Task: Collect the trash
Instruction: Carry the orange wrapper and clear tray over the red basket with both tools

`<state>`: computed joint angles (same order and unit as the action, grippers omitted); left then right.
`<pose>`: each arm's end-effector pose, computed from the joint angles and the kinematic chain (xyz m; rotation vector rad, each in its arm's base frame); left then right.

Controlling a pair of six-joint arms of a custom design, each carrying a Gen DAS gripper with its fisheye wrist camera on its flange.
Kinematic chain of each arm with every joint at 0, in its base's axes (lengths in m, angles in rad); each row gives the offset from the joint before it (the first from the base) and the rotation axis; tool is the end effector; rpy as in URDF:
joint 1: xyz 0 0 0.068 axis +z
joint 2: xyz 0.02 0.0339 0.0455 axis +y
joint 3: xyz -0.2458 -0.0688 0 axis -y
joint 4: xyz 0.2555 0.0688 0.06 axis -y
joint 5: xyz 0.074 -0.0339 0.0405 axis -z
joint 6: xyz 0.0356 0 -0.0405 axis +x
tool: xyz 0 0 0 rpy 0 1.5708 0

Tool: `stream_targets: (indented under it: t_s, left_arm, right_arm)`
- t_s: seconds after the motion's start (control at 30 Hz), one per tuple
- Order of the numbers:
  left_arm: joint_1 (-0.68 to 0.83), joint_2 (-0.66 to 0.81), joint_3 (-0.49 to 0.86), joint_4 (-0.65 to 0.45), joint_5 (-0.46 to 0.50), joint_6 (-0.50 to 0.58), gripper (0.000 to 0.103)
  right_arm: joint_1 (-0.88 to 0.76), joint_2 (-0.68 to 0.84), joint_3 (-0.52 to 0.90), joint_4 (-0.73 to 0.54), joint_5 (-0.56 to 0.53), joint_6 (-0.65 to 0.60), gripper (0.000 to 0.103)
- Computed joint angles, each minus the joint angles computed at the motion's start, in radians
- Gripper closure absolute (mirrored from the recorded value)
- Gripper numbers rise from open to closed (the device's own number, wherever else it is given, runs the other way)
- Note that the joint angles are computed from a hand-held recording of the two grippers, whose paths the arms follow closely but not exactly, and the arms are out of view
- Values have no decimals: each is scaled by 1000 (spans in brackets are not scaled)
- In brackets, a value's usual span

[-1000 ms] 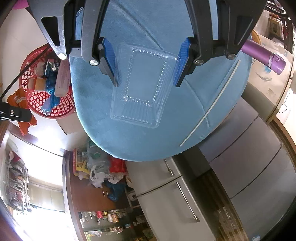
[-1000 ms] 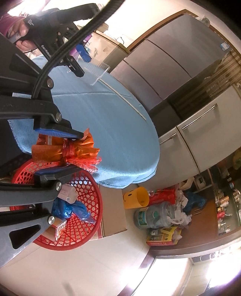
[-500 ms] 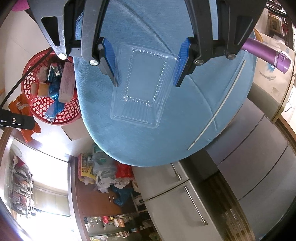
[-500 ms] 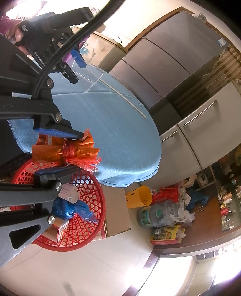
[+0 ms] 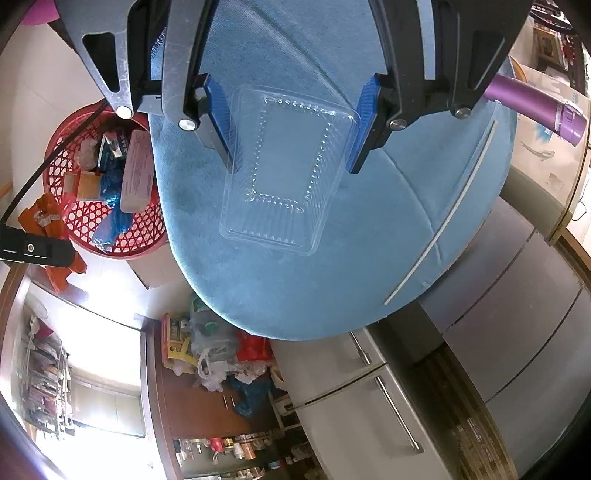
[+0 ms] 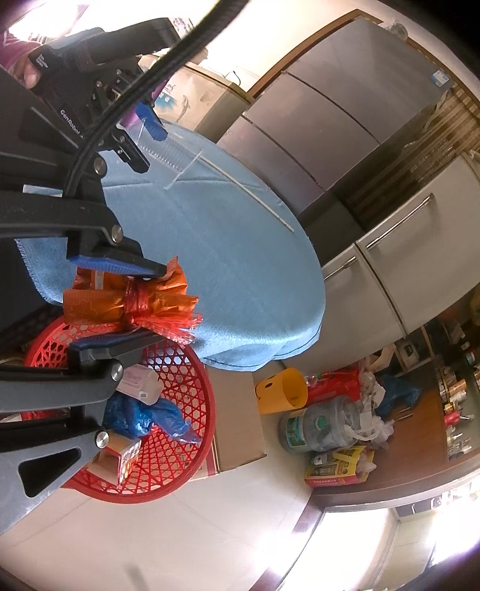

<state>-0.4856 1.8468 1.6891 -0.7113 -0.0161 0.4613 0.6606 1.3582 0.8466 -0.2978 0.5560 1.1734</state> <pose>0.3713 -0.1953 0.2854 1.1060 2.1746 0.0088 0.2423 0.1645 0.2055 0.8149 2.1002 0.3225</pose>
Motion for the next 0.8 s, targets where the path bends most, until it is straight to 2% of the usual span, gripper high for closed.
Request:
stream_targets:
  t_s: [0.8]
  left_arm:
    - [-1,59,1,-6,2,5,44]
  right_arm:
    - [-29,28,-27,30,-42,34,74]
